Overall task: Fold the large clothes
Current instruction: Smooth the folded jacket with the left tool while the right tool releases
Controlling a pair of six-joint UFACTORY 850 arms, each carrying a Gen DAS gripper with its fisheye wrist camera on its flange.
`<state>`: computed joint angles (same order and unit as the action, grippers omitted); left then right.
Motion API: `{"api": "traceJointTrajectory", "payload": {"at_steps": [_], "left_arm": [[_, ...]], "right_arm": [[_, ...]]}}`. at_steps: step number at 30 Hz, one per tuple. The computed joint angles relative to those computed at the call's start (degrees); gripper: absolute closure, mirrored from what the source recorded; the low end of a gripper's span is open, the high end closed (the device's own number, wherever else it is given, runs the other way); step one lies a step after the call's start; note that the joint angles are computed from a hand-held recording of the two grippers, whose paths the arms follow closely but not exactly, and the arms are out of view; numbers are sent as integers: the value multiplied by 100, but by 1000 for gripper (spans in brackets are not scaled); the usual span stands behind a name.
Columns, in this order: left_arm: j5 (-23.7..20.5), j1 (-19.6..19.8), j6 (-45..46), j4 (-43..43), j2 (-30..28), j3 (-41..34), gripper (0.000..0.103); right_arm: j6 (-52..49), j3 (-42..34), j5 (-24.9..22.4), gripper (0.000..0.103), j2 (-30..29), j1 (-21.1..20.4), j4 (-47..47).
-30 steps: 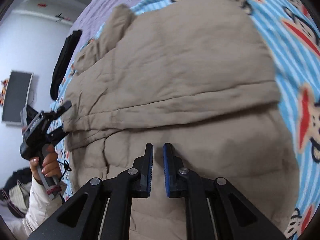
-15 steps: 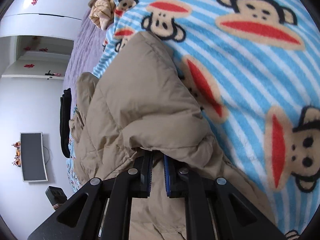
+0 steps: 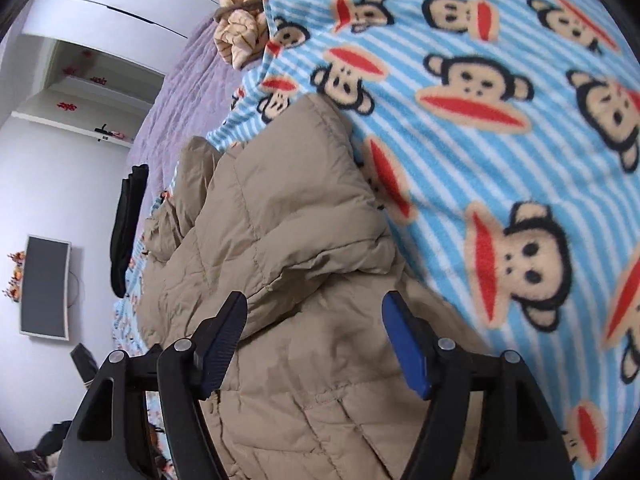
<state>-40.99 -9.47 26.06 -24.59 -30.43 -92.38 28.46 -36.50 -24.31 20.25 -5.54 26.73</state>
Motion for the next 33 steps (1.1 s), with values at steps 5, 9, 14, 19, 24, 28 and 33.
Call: {"api": "traceJointTrajectory", "payload": {"at_steps": [5, 9, 14, 19, 24, 28, 33], "left_arm": [[-137, -97, 420, -511, -183, -441, 86], [-149, -380, 522, -579, -422, -673, 86], [117, -674, -57, 514, -593, -447, 86], [319, -608, 346, 203, -587, -207, 86], [408, -642, 378, 301, -584, -164, 86], [343, -657, 132, 476, -560, -224, 86], [432, -681, -288, 795, -455, -245, 86]], "right_arm": [[146, -219, -171, 82, -214, -209, -459], [-394, -511, -14, 83, -616, -308, -300], [-1417, -866, -86, 83, -1249, -114, 282], [-1197, -882, -111, 87, -1588, 162, -634], [-635, -902, 5, 87, -1719, 357, -1886], [57, -868, -137, 87, -1550, 361, -2383], [608, -913, -273, 83, -1310, 293, -2764]]}}
